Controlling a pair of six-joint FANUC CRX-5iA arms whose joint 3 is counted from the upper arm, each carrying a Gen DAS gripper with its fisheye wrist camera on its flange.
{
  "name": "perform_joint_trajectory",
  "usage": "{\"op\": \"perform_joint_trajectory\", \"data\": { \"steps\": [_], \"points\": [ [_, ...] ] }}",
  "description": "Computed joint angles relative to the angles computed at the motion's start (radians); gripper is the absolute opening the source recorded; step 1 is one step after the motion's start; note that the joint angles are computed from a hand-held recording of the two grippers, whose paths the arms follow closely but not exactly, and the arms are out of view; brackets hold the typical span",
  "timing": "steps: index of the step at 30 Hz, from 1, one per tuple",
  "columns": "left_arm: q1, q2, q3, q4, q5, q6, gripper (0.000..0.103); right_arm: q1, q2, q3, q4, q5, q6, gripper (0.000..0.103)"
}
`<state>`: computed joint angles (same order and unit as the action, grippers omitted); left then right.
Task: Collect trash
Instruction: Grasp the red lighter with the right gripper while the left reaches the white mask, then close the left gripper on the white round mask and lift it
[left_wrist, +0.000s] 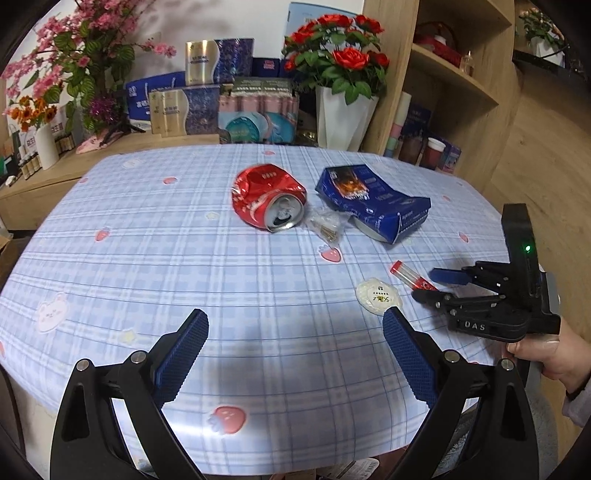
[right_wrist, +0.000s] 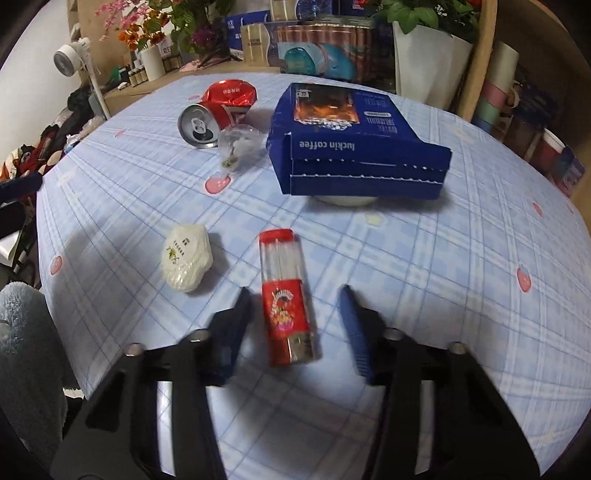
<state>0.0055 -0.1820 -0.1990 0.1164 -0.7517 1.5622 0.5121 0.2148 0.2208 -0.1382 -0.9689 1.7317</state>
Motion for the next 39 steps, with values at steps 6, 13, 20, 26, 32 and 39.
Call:
{"op": "perform_joint_trajectory", "data": {
  "steps": [6, 13, 20, 26, 32, 39],
  "points": [
    [-0.031, 0.064, 0.029, 0.026, 0.003, -0.027, 0.093, -0.025, -0.018, -0.011, -0.044, 0.018, -0.012, 0.026],
    [-0.076, 0.189, 0.109, 0.09, -0.024, -0.086, 0.093, -0.076, -0.08, -0.055, -0.122, 0.082, -0.067, 0.026],
    [-0.125, 0.319, 0.242, 0.031, -0.104, -0.091, 0.083, -0.095, -0.116, -0.086, -0.16, 0.087, -0.085, 0.026],
    [-0.149, 0.378, 0.321, -0.056, -0.164, -0.063, 0.078, -0.104, -0.132, -0.105, -0.189, 0.087, -0.1, 0.026],
    [-0.18, 0.372, 0.329, -0.115, -0.153, -0.056, 0.05, -0.1, -0.156, -0.125, -0.204, 0.091, -0.114, 0.026],
    [-0.16, 0.304, 0.253, -0.043, -0.115, -0.146, 0.05, -0.091, -0.188, -0.142, -0.208, 0.086, -0.127, 0.026]
  ]
}}
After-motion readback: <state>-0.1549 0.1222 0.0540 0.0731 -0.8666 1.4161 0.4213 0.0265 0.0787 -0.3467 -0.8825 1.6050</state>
